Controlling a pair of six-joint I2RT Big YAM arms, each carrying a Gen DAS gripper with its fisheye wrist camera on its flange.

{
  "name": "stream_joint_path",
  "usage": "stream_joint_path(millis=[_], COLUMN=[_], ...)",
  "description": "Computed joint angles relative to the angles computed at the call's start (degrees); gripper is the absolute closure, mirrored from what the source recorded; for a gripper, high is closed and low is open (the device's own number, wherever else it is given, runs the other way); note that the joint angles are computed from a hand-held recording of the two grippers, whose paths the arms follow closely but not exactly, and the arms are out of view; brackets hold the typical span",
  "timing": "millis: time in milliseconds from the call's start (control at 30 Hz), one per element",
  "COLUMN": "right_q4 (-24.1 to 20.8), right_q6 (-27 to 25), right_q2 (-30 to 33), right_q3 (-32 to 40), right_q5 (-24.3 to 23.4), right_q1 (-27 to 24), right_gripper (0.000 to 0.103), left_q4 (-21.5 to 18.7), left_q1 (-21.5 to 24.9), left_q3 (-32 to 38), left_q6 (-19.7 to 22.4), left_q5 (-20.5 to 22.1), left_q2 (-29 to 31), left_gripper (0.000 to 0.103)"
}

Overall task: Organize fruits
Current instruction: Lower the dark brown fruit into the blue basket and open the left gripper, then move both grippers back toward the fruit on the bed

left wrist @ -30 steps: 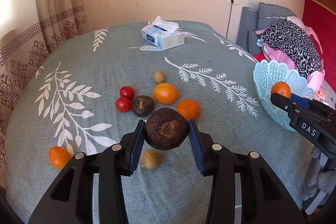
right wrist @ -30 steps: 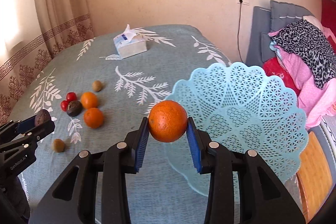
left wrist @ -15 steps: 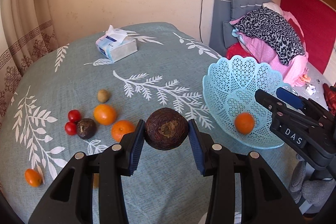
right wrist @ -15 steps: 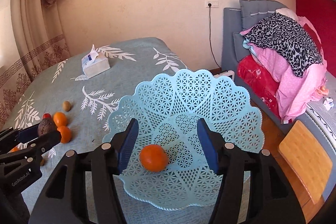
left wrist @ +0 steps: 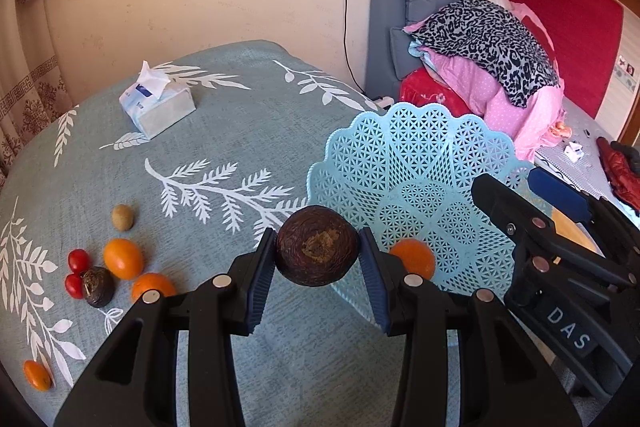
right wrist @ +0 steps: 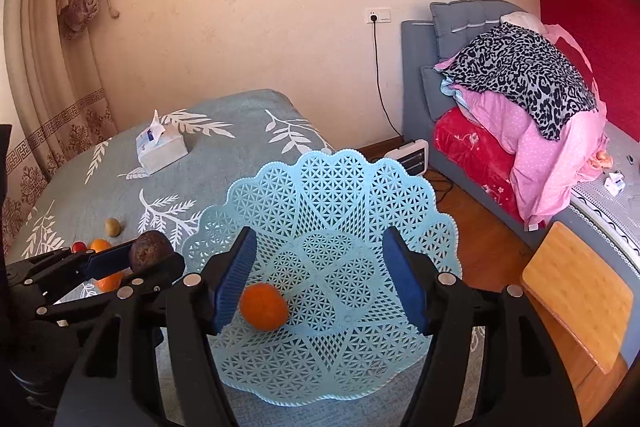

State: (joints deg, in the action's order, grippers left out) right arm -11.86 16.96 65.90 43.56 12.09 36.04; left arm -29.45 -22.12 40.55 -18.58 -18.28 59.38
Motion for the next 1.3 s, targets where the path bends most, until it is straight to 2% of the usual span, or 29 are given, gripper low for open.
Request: stream_joint_path(millis=[200,233,267,333,400,467,667,867,1000,1300], right_q4=[0.13,0.09,0.15,0.42,1.33,2.59,3.25,5.52,7.29,6.69], right_q6=[0.66,0.91,1.16,1.66,2.07,2.1,2.45,3.4,3.0,2.36], right_q2=[-0.17,-0.11,-0.14,-0.18,-0.28,-0.52,-0.69,-1.77,-2.26,-1.5], right_q3=[-0.26,-0.2,-0.26,-0.44,-0.75,-1.28,-1.47,-2.56,-3.24,-2.64], right_q5=[1.38,1.44,1.55,1.65,1.74,2.56,2.94,1.37,1.1,2.36], right_q1=[-1.05,-1.22,-1.39,-1.66,-1.89,-1.64,-1.3,-1.36,-0.43,2.65], right_gripper=[0.035,0.035,0.035,0.032,0.022,0.017,0.016,0.016,0.011,0.011], left_q4=[1.34,1.58,1.84,2.76,3.15,2.65,1.8,1.42,0.79,-0.97], left_q1=[-0.01,-0.13,-0.2,-0.44,-0.75,-0.57,-0.4,-1.86,-2.61,-2.91], left_q3=[1.21,1.22,1.19,0.79,0.52,0.6,-0.03,-0.96,-1.65,-3.6], left_q6=[0.54,0.46,0.35,-0.07,-0.03,0.18,-0.51,0.39,0.75,0.33], left_q5=[1.18,1.07,0.91,-0.51,-2.76,-3.66,-6.27,-11.61,-14.54,-18.73], left_q2=[3.14,3.31,3.36,3.05,2.97,3.11,1.71,-0.57,-2.07,-5.89], left_gripper=[0.06,0.055,0.039,0.017,0.017,0.016,0.014,0.012,0.011,0.011])
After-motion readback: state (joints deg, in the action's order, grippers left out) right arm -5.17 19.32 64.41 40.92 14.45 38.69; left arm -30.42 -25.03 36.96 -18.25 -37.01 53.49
